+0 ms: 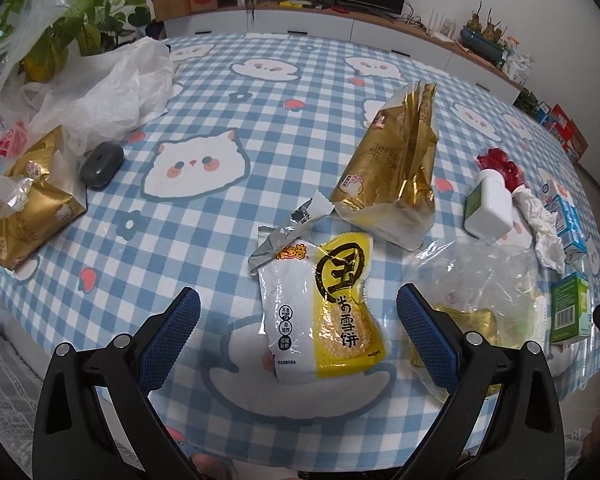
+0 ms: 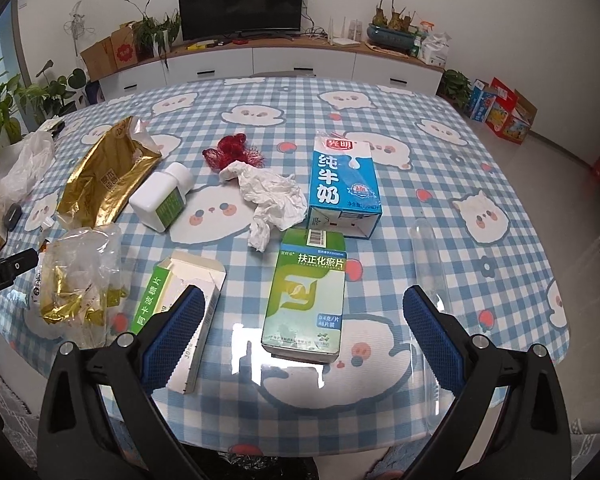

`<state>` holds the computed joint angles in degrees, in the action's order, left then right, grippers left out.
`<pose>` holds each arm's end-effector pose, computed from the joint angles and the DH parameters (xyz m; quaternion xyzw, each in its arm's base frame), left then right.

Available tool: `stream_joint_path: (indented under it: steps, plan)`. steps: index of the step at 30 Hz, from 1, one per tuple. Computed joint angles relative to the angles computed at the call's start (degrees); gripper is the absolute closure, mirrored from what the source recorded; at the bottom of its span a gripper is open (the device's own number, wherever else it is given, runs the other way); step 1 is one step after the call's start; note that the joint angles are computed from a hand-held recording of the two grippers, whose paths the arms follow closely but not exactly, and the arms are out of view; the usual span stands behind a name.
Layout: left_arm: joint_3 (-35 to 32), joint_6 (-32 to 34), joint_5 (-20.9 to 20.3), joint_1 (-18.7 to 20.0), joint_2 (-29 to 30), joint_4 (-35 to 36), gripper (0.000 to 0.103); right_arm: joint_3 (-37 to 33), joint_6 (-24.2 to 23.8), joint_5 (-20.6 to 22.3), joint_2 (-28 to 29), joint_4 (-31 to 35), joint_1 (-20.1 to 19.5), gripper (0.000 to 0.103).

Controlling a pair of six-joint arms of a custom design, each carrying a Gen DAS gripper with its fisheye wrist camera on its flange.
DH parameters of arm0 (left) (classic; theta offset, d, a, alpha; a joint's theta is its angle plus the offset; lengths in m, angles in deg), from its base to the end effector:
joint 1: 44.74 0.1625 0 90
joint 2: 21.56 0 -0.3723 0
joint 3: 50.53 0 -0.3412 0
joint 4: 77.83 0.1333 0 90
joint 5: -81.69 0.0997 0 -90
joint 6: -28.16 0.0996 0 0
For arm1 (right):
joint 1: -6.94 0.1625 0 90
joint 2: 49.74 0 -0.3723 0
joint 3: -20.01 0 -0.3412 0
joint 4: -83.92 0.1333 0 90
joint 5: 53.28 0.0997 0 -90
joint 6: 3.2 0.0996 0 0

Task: Collect trash
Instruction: 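Grasp the yellow snack wrapper with the left tool while the right tool grasps the green medicine box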

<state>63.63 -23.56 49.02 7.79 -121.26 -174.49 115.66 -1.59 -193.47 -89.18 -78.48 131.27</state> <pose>-0.0461 -0.4171 0.3775 -0.0762 0.8727 -0.2935 0.3827 0.3801 -0.4559 0.0820 0.1952 -0.8771 0.2508 0.3601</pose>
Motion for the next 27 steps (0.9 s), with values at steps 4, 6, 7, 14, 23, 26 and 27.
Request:
stream_joint_path:
  steps: [4,6,7,14,23,26,27]
  plan:
    - [-0.35,-0.22,-0.22,1.94,1.96,-0.29,0.007,-0.31,1.56,0.63,0.25,1.5,-1.19,0.011]
    - [-0.8,-1.23,-0.01,2.37,2.57,1.18,0.008,-0.32,2.45,1.24,0.21,2.24,-1.9,0.012]
    - [-1.05,-1.49,-0.15,2.67,2.8,1.59,0.009,-0.39,2.81,1.37,0.24,2.66,-2.25,0.013]
    - [-1.84,-2.56,-0.26,3.84,3.58,2.47,0.016,-0.31,5.32,2.63,-0.1,4.21,-3.62,0.02]
    - [-2.29,-1.73,-2.68,3.59,4.38,1.55,0.04,-0.86,5.84,2.62,0.64,5.88,-3.83,0.036]
    - [-2.26,-1.31,-3.74,3.5,4.45,0.16,0.049,-0.95,6.18,2.84,0.7,6.24,-3.9,0.037]
    - [-2.02,-0.96,-4.48,3.59,4.15,-1.21,0.049,-0.87,6.11,2.97,0.64,6.06,-3.89,0.037]
